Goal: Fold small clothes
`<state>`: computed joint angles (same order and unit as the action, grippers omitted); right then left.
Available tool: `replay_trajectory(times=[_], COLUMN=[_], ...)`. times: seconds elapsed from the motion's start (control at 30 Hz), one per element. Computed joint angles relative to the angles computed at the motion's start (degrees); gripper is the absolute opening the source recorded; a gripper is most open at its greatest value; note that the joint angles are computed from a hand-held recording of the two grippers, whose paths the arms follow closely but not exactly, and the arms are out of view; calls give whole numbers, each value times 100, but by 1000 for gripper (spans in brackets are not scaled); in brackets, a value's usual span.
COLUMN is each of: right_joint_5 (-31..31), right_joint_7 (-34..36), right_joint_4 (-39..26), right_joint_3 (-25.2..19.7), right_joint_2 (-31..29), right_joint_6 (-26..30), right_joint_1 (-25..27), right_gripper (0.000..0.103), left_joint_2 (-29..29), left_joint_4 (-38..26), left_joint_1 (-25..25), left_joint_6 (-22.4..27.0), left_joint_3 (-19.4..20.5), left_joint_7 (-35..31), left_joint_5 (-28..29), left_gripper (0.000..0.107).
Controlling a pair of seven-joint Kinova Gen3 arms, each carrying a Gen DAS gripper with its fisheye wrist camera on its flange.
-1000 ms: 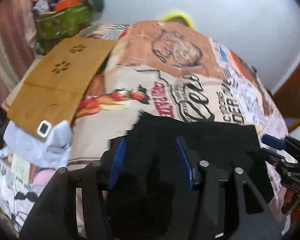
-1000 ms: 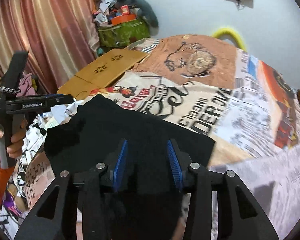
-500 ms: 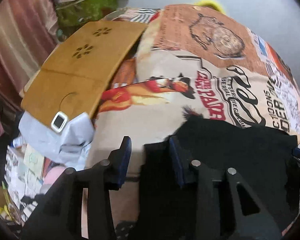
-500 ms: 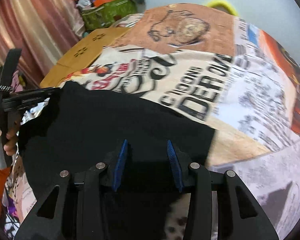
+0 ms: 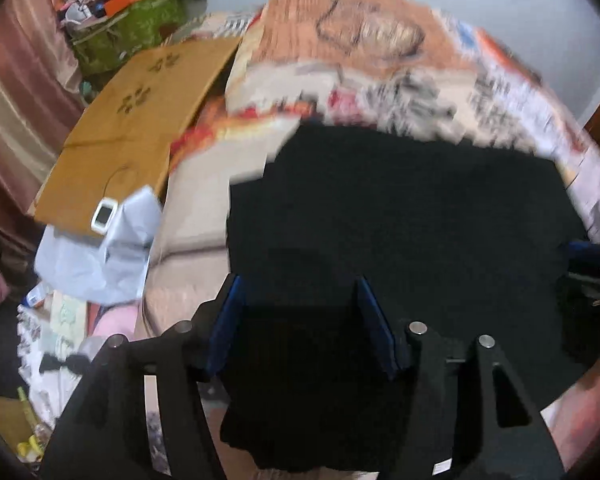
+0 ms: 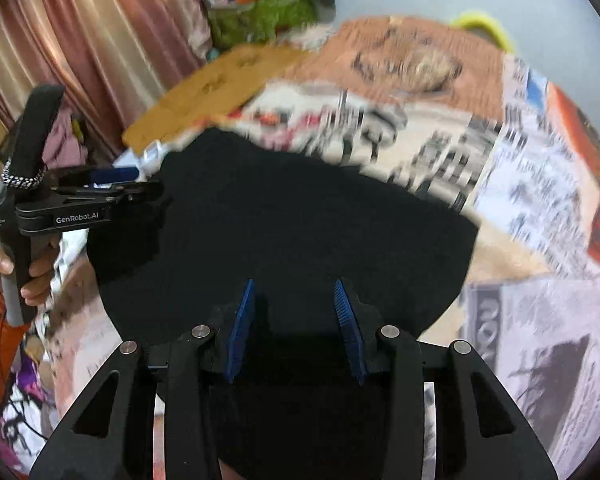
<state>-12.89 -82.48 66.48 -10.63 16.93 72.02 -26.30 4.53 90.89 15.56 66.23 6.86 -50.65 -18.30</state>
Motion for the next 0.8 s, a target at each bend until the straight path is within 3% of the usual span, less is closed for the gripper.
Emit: replay_trajectory(times=[0.13, 0.2, 0.33, 0.6, 0.8], right_joint_5=[-95, -176, -195, -344, -822], right_joint_7=[182, 235, 212, 100, 219], right_joint_4=[337, 493, 805, 1127, 1400], right_joint_3=[-8, 11, 61, 121, 200], right_joint_2=[-214, -368, -654, -1377, -2206], right_joint_6=[-50, -65, -152, -587, -1462], right_joint_1=[126, 216, 306, 471, 541], right_gripper=[40, 42, 42, 42, 42], left_joint_2=[-279, -561, -900, -1485, -1887], left_joint_4=[460, 700, 834, 381, -399], left_joint_1=[-106, -236, -353, -223, -210], left_joint_6=[-174, -318, -156, 471, 769], left_joint_3=[-60, -84, 84, 805, 1754], left_joint_7=[48, 25, 164, 852, 1460], left_joint_5=[200, 418, 433, -342, -1308], left_gripper=[70, 73, 73, 72, 72])
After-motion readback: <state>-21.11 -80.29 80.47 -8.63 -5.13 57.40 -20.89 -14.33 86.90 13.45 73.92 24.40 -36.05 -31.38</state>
